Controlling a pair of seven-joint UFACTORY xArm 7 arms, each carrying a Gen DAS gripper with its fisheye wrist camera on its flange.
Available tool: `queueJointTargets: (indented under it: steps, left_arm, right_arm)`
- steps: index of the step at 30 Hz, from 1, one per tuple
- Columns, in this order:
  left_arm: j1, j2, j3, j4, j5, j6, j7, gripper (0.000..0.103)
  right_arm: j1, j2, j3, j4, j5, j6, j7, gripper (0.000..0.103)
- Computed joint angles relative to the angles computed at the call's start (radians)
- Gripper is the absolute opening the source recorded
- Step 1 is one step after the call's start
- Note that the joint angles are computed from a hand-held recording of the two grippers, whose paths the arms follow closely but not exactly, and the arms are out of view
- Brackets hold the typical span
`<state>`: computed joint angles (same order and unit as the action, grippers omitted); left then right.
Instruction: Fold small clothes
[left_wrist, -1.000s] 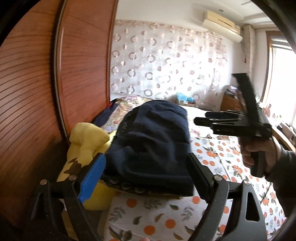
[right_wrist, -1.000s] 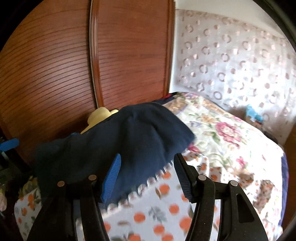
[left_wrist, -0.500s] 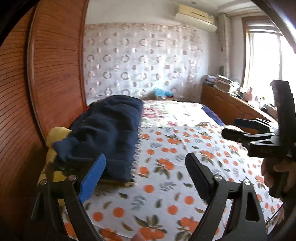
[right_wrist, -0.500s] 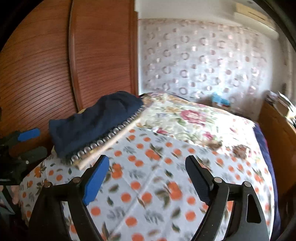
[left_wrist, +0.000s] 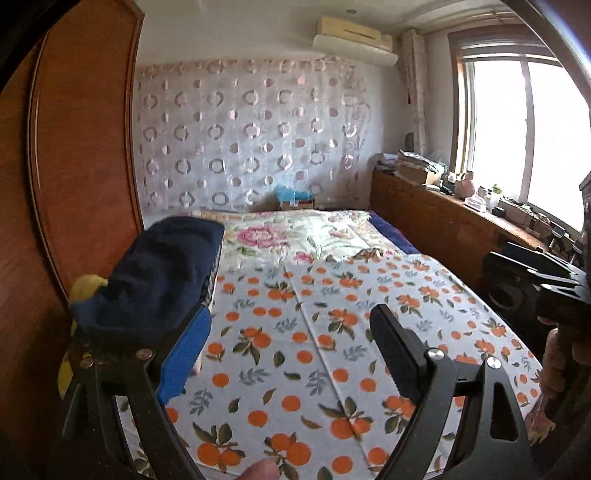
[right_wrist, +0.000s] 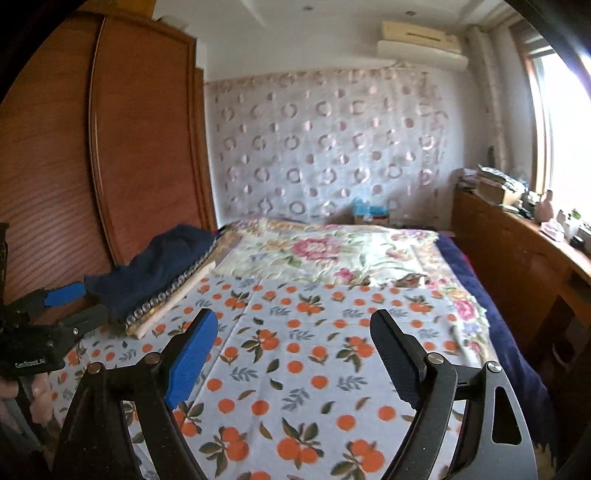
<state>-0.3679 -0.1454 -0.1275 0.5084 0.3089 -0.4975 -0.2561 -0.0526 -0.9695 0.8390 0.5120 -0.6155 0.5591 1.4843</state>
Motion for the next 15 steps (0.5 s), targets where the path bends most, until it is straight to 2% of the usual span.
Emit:
queueJointTargets:
  steps: [3, 9, 15]
  left_arm:
    - [0.005, -0.042, -0.044, -0.002, -0.083, 0.026, 0.051, 0.088]
    - [-0.001, -0.101, -0.075, -0.005, -0.17, 0.035, 0.097, 0.088]
    - [-0.01, -0.119, -0.073, -0.019, -0.199, 0.024, 0.12, 0.088]
  right_arm:
    - [0.016, -0.036, 0.046, 0.02, 0.018, 0.075, 0.028, 0.086]
    - [-0.009, -0.055, 0.126, 0.076, 0.028, 0.144, 0.08, 0.086]
    - [-0.058, -0.058, 0.2, 0.078, 0.035, 0.123, 0.143, 0.086]
